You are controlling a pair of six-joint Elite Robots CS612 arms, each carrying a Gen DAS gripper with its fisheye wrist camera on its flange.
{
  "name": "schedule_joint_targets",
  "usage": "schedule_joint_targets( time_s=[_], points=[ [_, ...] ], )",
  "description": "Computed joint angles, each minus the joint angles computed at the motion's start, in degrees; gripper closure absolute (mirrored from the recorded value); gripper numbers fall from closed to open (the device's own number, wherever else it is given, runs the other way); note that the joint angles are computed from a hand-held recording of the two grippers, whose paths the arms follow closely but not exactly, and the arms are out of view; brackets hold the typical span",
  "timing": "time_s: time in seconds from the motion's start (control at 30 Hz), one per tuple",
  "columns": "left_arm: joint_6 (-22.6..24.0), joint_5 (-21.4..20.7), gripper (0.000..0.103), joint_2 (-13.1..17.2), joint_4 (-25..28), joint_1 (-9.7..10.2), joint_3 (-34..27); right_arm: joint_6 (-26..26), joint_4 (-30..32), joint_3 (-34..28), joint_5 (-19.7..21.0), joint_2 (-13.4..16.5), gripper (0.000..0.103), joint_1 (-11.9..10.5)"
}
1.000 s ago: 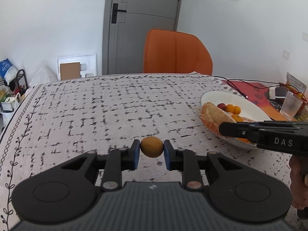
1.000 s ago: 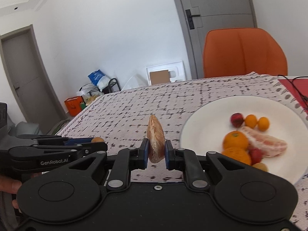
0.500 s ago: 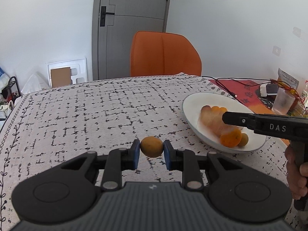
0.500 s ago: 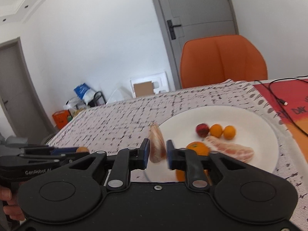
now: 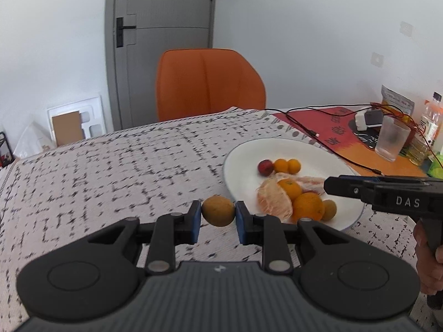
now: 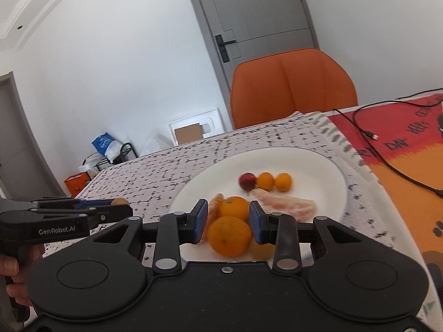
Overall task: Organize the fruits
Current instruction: 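Carry the pomelo segment and tangerine over the bowl and open both tools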
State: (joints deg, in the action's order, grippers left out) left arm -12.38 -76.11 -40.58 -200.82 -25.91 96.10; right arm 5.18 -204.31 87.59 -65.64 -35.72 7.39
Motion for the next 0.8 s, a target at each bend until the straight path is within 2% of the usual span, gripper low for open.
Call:
schedule_joint_targets(
  time_s=[0.27,0.53,0.8],
  points=[
    [2.82,-1.4,0.078,1.13,1.86,-0.36,-3.08,1.42,-1.07,1.13,-0.91,-0.33,0.068,-1.03],
    [4.32,-0.77,0.078,1.95,4.22,-0.69,-5.8,3.13,-2.2,2.06,-1.39,-0.58,0.068,-1.8],
    [4.72,0.67,0.065,1.42,3.98,-1.12,-5.18,3.17,-2.11,2.3,-1.04,-0.64,0.063,-2.02]
  ],
)
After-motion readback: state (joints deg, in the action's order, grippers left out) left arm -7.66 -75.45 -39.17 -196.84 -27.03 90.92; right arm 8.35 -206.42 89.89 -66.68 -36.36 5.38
